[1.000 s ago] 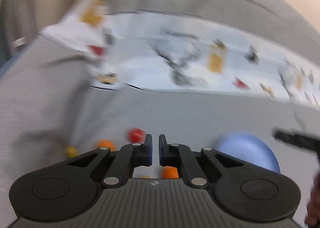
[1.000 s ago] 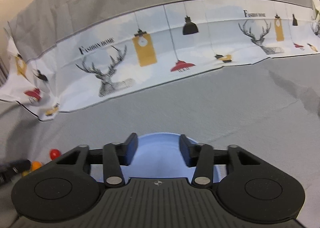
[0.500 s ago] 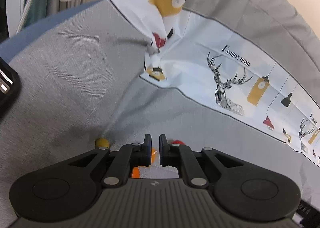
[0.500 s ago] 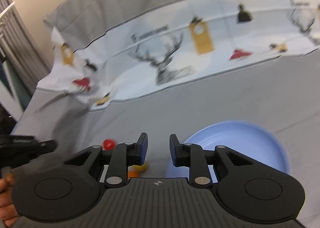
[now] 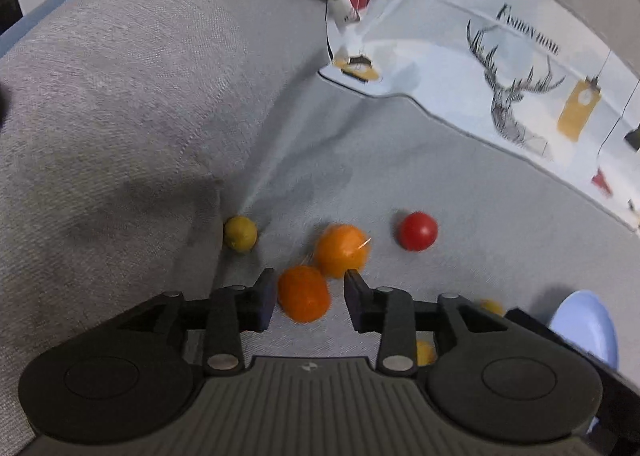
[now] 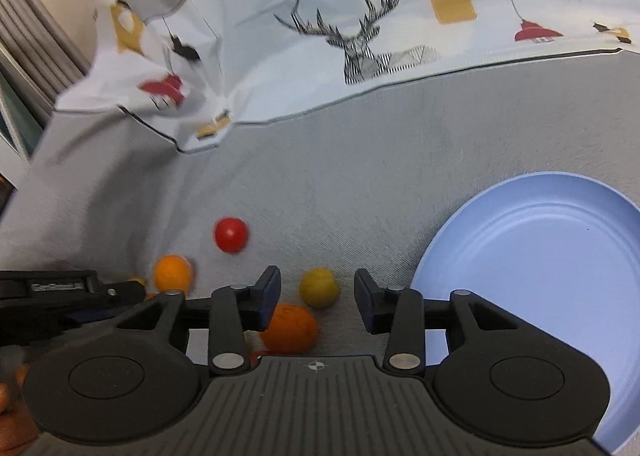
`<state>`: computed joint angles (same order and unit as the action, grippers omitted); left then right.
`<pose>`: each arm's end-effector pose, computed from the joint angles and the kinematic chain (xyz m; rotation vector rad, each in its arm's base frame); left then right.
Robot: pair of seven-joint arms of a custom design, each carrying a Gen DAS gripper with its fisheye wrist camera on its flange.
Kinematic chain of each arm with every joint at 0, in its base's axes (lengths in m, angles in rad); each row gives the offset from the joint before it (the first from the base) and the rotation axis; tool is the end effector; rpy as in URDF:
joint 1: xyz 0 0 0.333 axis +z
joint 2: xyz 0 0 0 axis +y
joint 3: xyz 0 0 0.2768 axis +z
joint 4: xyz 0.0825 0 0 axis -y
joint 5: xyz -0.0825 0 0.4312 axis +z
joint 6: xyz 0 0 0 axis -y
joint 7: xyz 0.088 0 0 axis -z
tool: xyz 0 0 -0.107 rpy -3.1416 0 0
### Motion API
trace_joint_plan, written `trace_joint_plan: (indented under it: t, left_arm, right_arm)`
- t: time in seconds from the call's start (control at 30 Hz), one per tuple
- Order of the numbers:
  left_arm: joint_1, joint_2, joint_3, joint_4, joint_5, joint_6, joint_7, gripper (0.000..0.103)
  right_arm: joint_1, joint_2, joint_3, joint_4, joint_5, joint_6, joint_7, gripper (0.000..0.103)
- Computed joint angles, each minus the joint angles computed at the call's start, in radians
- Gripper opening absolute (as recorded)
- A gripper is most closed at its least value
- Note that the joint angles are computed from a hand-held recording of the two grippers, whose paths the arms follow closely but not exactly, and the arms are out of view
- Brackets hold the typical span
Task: Organize fruits
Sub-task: 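Grasp another orange with the left tool while the right tool holds the yellow fruit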
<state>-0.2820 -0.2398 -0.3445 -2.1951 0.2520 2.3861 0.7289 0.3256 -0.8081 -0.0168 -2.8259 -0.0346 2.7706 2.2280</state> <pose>0.4612 -0.3379 0.4680 -2.0225 1.9056 -0.5569 0.3983 0.1294 0.4539 -1.4100 1.9541 -0.2964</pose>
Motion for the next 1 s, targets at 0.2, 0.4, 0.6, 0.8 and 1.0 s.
trace_joint_plan:
  t: [0.2, 0.4, 0.6, 0.8, 1.0]
  left_arm:
    - [-0.002, 0.068, -0.004, 0.056, 0.057, -0.053, -0.004, 0.044]
    - [-0.022, 0.115, 0.013, 0.089, 0.078, -0.084, 0.007, 0.044]
    - [-0.038, 0.116, 0.02, 0.091, 0.094, -0.09, 0.022, 0.037]
    - [-0.043, 0.075, 0.016, 0.059, 0.084, -0.061, 0.027, 0.036]
    - [-0.043, 0.003, -0.004, 0.006, 0.075, -0.028, 0.038, 0.036]
  right_arm:
    - [0.007, 0.098, 0.0, 0.058, 0.002, -0.025, -0.025, 0.043]
    - [-0.001, 0.138, 0.015, 0.082, -0.009, -0.021, -0.045, 0.042]
    - [0.002, 0.126, 0.009, 0.072, -0.01, -0.017, -0.064, 0.028]
    - [-0.021, 0.052, 0.022, 0.029, -0.022, -0.009, -0.038, 0.028]
    - [-0.029, -0.089, 0.033, -0.044, -0.05, 0.008, -0.022, 0.027]
